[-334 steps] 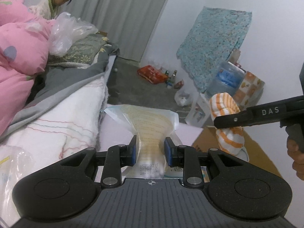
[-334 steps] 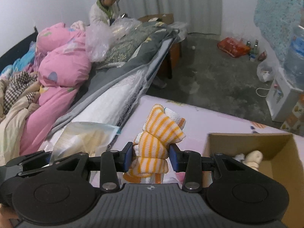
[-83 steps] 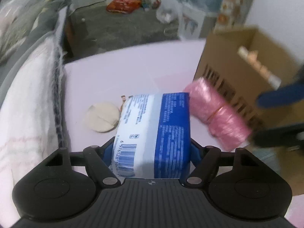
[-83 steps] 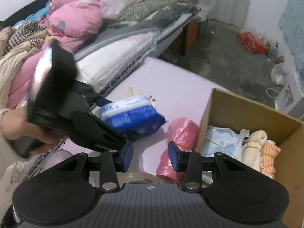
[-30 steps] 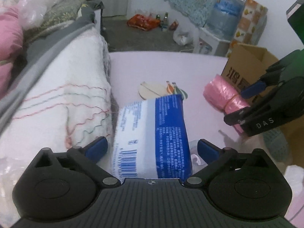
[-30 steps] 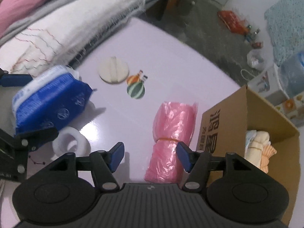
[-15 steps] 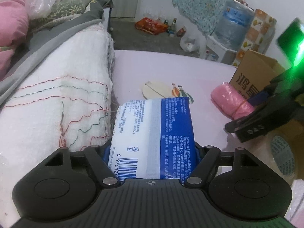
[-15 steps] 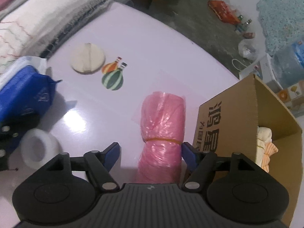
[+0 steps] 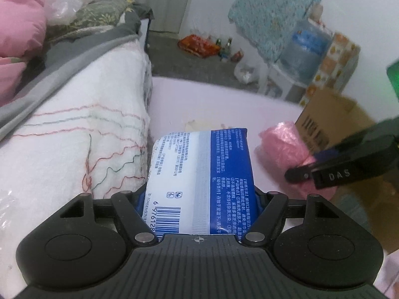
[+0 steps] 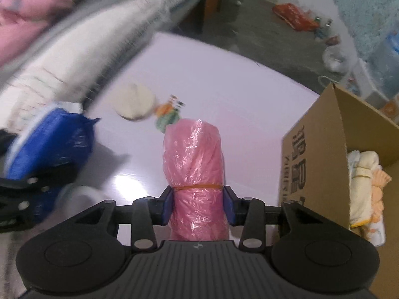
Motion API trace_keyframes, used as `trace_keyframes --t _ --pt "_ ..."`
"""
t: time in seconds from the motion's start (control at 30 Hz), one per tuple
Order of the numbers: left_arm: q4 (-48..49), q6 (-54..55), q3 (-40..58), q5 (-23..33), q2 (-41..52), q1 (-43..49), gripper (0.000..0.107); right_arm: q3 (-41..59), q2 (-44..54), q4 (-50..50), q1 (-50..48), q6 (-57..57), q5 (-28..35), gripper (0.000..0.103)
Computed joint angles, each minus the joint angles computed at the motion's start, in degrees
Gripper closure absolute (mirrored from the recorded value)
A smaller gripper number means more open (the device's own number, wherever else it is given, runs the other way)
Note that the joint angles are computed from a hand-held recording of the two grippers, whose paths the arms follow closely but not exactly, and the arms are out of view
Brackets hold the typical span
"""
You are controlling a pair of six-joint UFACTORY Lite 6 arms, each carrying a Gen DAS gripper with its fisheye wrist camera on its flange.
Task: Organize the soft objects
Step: 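Carry the pink roll and wipes pack in both tools toward the box, then lower the pink roll into the box and open the right tool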
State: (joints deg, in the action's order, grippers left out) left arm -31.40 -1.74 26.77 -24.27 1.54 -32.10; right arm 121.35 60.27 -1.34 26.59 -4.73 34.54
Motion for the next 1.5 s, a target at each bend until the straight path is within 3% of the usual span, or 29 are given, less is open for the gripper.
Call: trace_keyframes --t 0.1,0.3,0.47,0.8,1.03,1.13,1.2,1.4,1.5 --pt "-7.37 5.78 -1.34 1.96 -6.26 -1.81 0.035 -2.62 -5.17 12.68 -2.84 -11.02 0.61 0.056" --pt "-43.35 37.81 3.88 0.69 -11.74 -12.19 0.035 -16.92 -24.47 35.27 -12.57 -32.89 3.73 0.056" --pt "-64.64 58.75 17.08 -2.97 -6.06 -20.46 0.035 -27.42 -34.88 36.51 -21.05 -40.50 3.20 0.056" --pt "-81.39 77.05 38.19 -8.19 5.75 -28.51 0.035 -26.67 -25.24 36.72 -32.43 -46.80 2.49 0.056" --pt "-84.66 80.70 45.63 -9.55 12.09 -30.38 0.035 -21.25 -16.60 25.77 -31.96 -38.21 -1.83 0.056" --pt "-86.62 83.11 48.19 -9.33 14.37 -30.35 0.035 -11.34 -8.30 19.75 -32.27 -30.85 4.87 0.056" --pt "-86.73 83.41 49.23 -10.01 15.32 -30.87 0.035 -8.69 -5.18 14.93 -31.85 -26.83 6.08 0.056" --pt "-89.51 87.30 52.69 -10.80 17.65 -31.44 0.035 -11.36 -7.27 6.50 -30.88 -24.08 6.52 0.050" --pt "-89.98 88.47 54.13 -10.40 18.87 -31.23 0.035 -14.47 -11.25 10.54 -31.98 -29.42 7.27 0.050"
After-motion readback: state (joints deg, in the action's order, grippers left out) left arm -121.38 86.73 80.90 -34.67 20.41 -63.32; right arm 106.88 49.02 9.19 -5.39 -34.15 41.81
